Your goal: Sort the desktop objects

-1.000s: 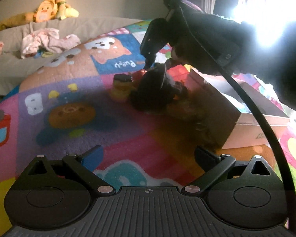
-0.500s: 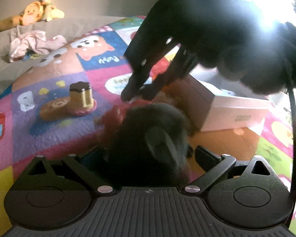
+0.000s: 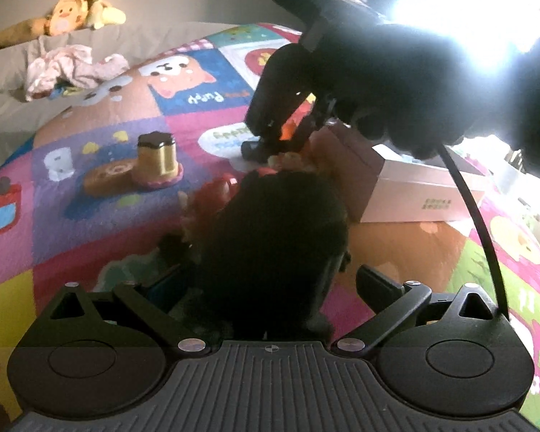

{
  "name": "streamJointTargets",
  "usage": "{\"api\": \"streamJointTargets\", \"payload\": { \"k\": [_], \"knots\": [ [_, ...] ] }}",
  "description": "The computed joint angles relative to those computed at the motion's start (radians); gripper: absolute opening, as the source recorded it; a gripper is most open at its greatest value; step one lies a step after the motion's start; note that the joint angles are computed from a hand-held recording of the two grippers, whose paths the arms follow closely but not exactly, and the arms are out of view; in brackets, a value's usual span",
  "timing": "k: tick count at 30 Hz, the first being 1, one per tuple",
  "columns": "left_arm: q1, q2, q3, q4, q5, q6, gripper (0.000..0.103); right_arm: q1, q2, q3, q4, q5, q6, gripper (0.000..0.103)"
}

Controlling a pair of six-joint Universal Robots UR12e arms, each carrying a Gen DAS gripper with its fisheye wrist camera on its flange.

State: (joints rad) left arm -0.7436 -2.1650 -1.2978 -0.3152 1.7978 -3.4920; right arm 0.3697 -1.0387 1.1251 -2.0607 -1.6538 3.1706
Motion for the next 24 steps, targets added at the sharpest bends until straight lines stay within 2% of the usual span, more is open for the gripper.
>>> {"api": "streamJointTargets", "payload": {
  "k": [2, 5, 6, 7, 11, 16, 18, 21, 24],
  "knots": [
    [0.002, 0.006, -0.009, 0.003, -0.001, -0.014, 0.102, -0.008, -0.014, 0.009, 0.041, 0.083, -0.001, 0.035],
    [0.007, 0.010, -0.018, 0.010, -0.009, -0.036, 0.102, -0.022, -0.040, 0.007, 0.180, 0.225, -0.055, 0.031],
    [0.007, 0.010, -0.017, 0.011, -0.010, -0.038, 0.102, -0.027, -0.052, 0.014, 0.190, 0.253, -0.070, 0.031],
    [0.007, 0.009, -0.017, 0.013, -0.011, -0.038, 0.102, -0.033, -0.069, 0.032, 0.162, 0.268, -0.077, 0.031],
    [0.005, 0.004, -0.012, 0.018, -0.008, -0.029, 0.102, -0.034, -0.073, 0.039, 0.010, 0.114, 0.019, 0.036],
    [0.006, 0.005, -0.013, 0.010, -0.003, -0.051, 0.102, -0.035, 0.015, -0.050, -0.009, -0.035, 0.141, 0.035],
    [0.007, 0.005, -0.013, 0.008, 0.000, -0.063, 0.102, -0.025, 0.058, -0.093, -0.006, -0.105, 0.161, 0.025],
    [0.010, 0.007, -0.018, 0.014, -0.010, -0.076, 0.102, -0.025, 0.094, -0.142, 0.036, -0.123, 0.162, 0.018],
    [0.012, 0.008, -0.023, 0.026, -0.020, -0.080, 0.102, -0.017, 0.099, -0.154, 0.078, -0.118, 0.124, 0.018]
  ]
}}
